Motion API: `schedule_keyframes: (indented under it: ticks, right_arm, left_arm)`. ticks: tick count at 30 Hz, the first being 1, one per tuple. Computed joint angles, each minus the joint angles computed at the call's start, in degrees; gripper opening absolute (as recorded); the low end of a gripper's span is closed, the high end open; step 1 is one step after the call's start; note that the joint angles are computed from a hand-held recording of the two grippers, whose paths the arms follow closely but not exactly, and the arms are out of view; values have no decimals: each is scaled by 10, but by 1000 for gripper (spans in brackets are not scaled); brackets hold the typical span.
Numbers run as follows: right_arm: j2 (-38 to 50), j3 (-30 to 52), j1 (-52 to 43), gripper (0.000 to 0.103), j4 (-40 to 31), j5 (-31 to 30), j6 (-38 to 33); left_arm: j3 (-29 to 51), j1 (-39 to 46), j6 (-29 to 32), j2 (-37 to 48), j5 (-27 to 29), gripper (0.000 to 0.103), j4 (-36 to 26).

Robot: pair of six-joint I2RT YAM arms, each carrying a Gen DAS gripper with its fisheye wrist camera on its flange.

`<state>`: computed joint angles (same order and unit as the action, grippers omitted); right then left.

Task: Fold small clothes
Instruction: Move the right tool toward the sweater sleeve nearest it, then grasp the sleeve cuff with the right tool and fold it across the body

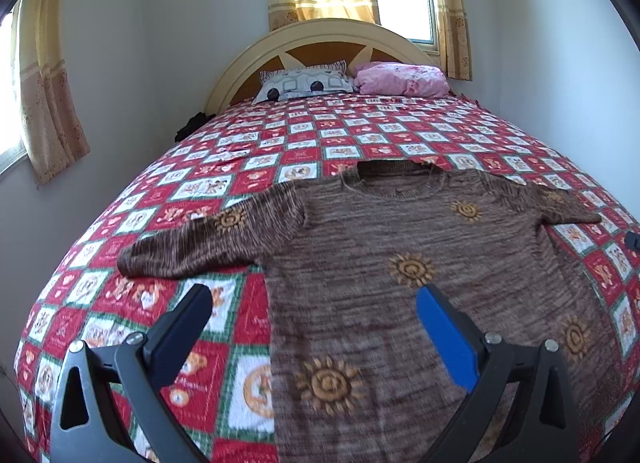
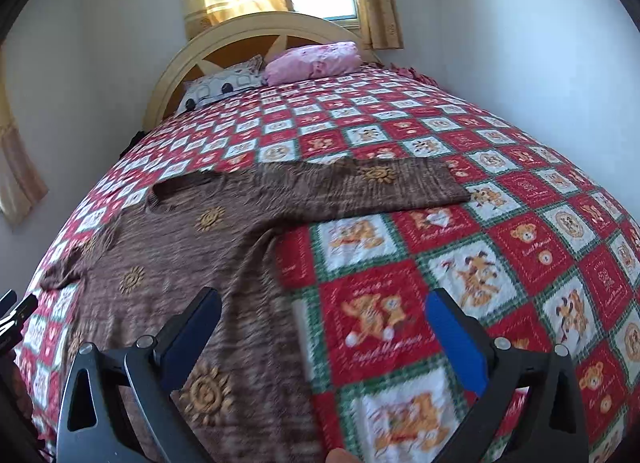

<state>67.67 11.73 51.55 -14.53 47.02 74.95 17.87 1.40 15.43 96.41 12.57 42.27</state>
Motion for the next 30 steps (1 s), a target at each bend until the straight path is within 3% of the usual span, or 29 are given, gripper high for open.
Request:
schedule_keyframes:
  ticks: [5,10,15,20,26,30]
  right_arm:
    - [-80,-64,-245,102,154,-127,-239]
    - [31,-72,-507,102,336,-291,-389]
    - [206,-33,-664,98,467,-388,-453]
    - [315,10,-768,88,514,-468,-472]
    - [352,46,-786,75,509,-476,-493]
    - [373,71,-768,52,495,-449,-500]
  left_arm:
    - [58,-21,1,92,-37,103,63]
    - [170,-31,-2,186,-86,103,19]
    - [226,-35,-19,224,-93,103,-17]
    - [288,-37,-23,273,-113,103,-30]
    - [366,-22,-49,330,-106,103,-94]
    - [367,-19,-51,333,-90,103,-105]
